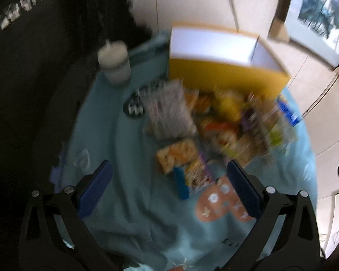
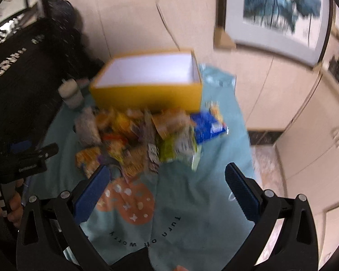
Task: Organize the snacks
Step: 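Grasp a clear snack bag with the right tool while the left tool reaches toward a cracker bar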
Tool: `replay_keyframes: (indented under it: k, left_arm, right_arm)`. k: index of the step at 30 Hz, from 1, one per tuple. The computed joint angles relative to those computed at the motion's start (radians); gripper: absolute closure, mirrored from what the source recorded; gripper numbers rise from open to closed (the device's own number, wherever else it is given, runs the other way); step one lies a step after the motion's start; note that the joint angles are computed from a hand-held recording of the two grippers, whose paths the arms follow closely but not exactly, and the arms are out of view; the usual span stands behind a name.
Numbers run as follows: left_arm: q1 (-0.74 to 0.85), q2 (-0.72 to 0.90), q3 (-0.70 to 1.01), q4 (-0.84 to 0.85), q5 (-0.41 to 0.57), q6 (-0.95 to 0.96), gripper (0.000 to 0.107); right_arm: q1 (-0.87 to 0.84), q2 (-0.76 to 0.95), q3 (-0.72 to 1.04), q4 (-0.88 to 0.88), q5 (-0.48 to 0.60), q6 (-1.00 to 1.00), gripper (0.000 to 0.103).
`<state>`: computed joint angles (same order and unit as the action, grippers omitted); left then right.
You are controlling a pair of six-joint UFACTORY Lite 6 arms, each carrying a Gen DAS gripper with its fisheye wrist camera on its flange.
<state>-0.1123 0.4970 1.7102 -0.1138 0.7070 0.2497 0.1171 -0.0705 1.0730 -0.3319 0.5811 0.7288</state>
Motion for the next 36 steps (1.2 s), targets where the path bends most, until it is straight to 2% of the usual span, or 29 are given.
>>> replay_keyframes:
  k: [3,7,10,19,21,24,26,27,28,29,30,32,34,35,36]
  left_arm:
    - [-0.007,0.055,-0.049,0.021,-0.055,-0.005,0.006]
    - [-0.042,0.121,-0.048,0.074,-0.107,-0.049,0.006]
    - [-0.067,0.201,-0.002,0.125,-0.129,-0.105,0.006]
    - [-0.136,0.443,0.223,0.224,-0.118,-0.255,0.006]
    - [-0.140,0.463,0.222,0.276,-0.152,-0.303,0.006]
    - [-0.128,0.459,0.162,0.315,-0.232,-0.327,0.006]
    - [-0.105,0.440,0.103,0.268,-0.290,-0.276,0.006]
    - [-0.088,0.439,0.093,0.206,-0.303,-0.215,0.006]
    - [-0.067,0.427,0.068,0.133,-0.328,-0.152,0.011]
    - [-0.054,0.416,0.052,0.102,-0.342,-0.120,0.020]
    - [-0.044,0.405,0.038,0.080,-0.355,-0.093,0.025]
    - [-0.019,0.393,0.027,-0.033,-0.360,0.041,0.048]
    - [0.018,0.412,0.068,-0.198,-0.312,0.210,0.060]
    - [0.036,0.412,0.070,-0.241,-0.298,0.255,0.073]
    - [0.053,0.426,0.097,-0.277,-0.268,0.285,0.080]
  right_arm:
    - [-0.073,0.111,-0.009,0.141,-0.082,-0.128,0.001]
    - [-0.099,0.238,0.044,0.214,-0.140,-0.242,0.001]
    - [-0.099,0.320,0.103,0.281,-0.161,-0.353,0.008]
    - [-0.101,0.597,0.394,0.405,-0.140,-0.544,0.013]
    - [-0.087,0.662,0.469,0.385,-0.123,-0.545,0.015]
    - [-0.080,0.788,0.600,0.402,-0.066,-0.574,0.027]
    - [-0.069,0.852,0.659,0.374,-0.042,-0.571,0.047]
    - [-0.061,0.875,0.684,0.334,-0.026,-0.541,0.050]
    - [-0.062,0.882,0.683,0.336,-0.026,-0.543,0.064]
    - [-0.072,0.878,0.668,0.380,-0.035,-0.574,0.072]
    - [-0.087,0.861,0.638,0.439,-0.054,-0.617,0.074]
    - [-0.101,0.837,0.603,0.491,-0.067,-0.666,0.076]
    - [-0.121,0.800,0.550,0.549,-0.077,-0.716,0.076]
    - [-0.136,0.760,0.488,0.587,-0.096,-0.755,0.076]
    - [-0.148,0.737,0.457,0.625,-0.102,-0.790,0.076]
